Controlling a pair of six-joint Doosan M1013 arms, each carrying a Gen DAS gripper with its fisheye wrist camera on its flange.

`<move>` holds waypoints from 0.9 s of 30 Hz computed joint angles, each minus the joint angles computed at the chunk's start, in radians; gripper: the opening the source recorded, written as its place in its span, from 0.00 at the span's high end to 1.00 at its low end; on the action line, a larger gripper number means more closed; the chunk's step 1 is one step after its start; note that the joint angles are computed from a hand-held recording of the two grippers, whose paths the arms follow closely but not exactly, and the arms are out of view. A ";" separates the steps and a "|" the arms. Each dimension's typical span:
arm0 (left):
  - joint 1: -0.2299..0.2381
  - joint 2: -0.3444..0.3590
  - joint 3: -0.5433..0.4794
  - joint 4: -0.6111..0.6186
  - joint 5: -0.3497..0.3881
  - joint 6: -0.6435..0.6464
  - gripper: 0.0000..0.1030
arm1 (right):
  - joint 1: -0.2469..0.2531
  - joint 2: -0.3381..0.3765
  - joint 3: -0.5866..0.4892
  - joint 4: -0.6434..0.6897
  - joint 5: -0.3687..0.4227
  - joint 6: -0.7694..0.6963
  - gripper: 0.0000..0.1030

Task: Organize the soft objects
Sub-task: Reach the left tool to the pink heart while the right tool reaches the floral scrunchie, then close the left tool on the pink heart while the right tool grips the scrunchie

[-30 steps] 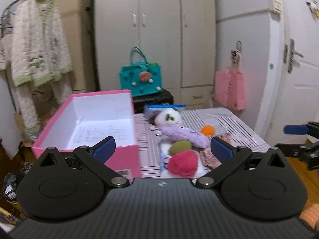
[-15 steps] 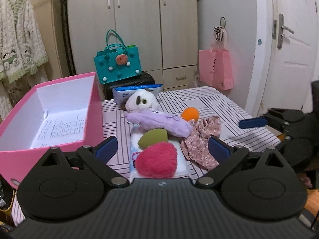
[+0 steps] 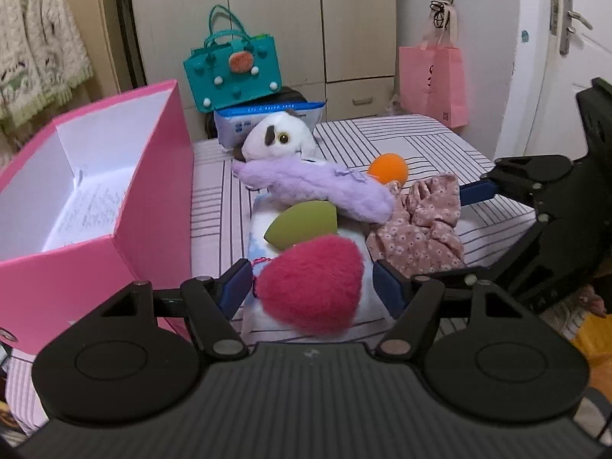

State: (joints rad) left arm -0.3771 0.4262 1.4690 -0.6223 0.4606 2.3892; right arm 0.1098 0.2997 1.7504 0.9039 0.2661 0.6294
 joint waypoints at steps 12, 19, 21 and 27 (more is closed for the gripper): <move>0.000 0.031 -0.046 0.090 0.061 -0.137 0.51 | -0.004 0.021 -0.026 -0.111 0.005 0.193 0.73; 0.004 0.030 -0.044 0.067 0.057 -0.152 0.56 | -0.003 0.010 -0.018 -0.147 0.013 0.264 0.82; 0.007 0.030 -0.048 0.062 0.067 -0.154 0.56 | -0.003 0.005 -0.014 -0.159 0.016 0.291 0.82; 0.013 0.030 -0.064 0.032 0.116 -0.139 0.57 | -0.003 -0.013 -0.008 -0.231 0.036 0.403 0.82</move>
State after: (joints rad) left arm -0.3642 0.4559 1.4050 -0.5903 0.5763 2.2499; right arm 0.1071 0.2869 1.7425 0.6733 0.3025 1.0321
